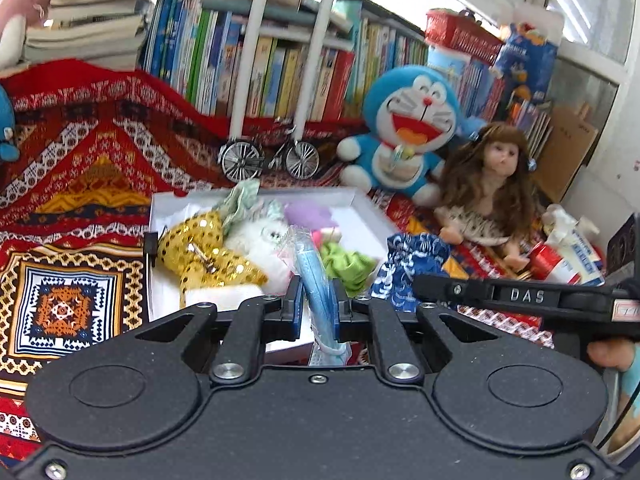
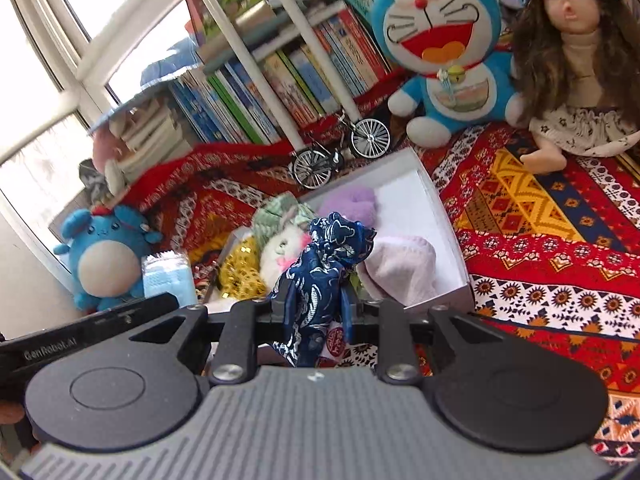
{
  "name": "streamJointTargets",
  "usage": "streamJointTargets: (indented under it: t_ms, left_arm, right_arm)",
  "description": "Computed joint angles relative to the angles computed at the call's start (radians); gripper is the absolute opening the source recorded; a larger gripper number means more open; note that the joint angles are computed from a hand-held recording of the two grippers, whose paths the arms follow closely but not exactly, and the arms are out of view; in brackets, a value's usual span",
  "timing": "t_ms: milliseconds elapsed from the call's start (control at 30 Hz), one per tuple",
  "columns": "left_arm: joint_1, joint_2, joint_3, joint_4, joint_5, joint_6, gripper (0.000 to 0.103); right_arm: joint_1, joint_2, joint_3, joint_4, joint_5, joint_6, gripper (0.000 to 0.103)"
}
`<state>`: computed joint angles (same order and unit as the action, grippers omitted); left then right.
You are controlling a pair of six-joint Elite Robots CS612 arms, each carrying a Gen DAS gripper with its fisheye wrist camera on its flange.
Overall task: Organize soft objects
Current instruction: 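Carry the packet and floral pouch over the white box, then lower into the box and open both grippers to release the packet and pouch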
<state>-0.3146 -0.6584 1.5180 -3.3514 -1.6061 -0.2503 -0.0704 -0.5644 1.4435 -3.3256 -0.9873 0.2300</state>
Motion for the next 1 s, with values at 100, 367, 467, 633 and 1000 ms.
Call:
streamJointTargets:
  t_ms: [100,367,467,633,1000]
  left_arm:
    - [0.002,0.019,-0.018,0.006,0.004,-0.001,0.013]
    - [0.012,0.055,-0.069,0.070,0.015,-0.010,0.013]
    - [0.016,0.065,-0.079,0.069,0.011,-0.019,0.013]
    - [0.018,0.078,-0.092,0.054,0.001,-0.018,0.013]
    - [0.006,0.123,-0.129,-0.002,0.043,0.049,0.013]
  right_arm:
    - [0.008,0.016,-0.023,0.008,-0.022,-0.006,0.027]
    - [0.019,0.045,-0.068,0.050,-0.023,-0.016,0.027]
    - [0.020,0.053,-0.078,0.059,-0.015,-0.013,0.027]
    - [0.022,0.057,-0.087,0.071,-0.018,-0.024,0.027]
    - [0.031,0.069,-0.119,0.101,-0.015,-0.035,0.027]
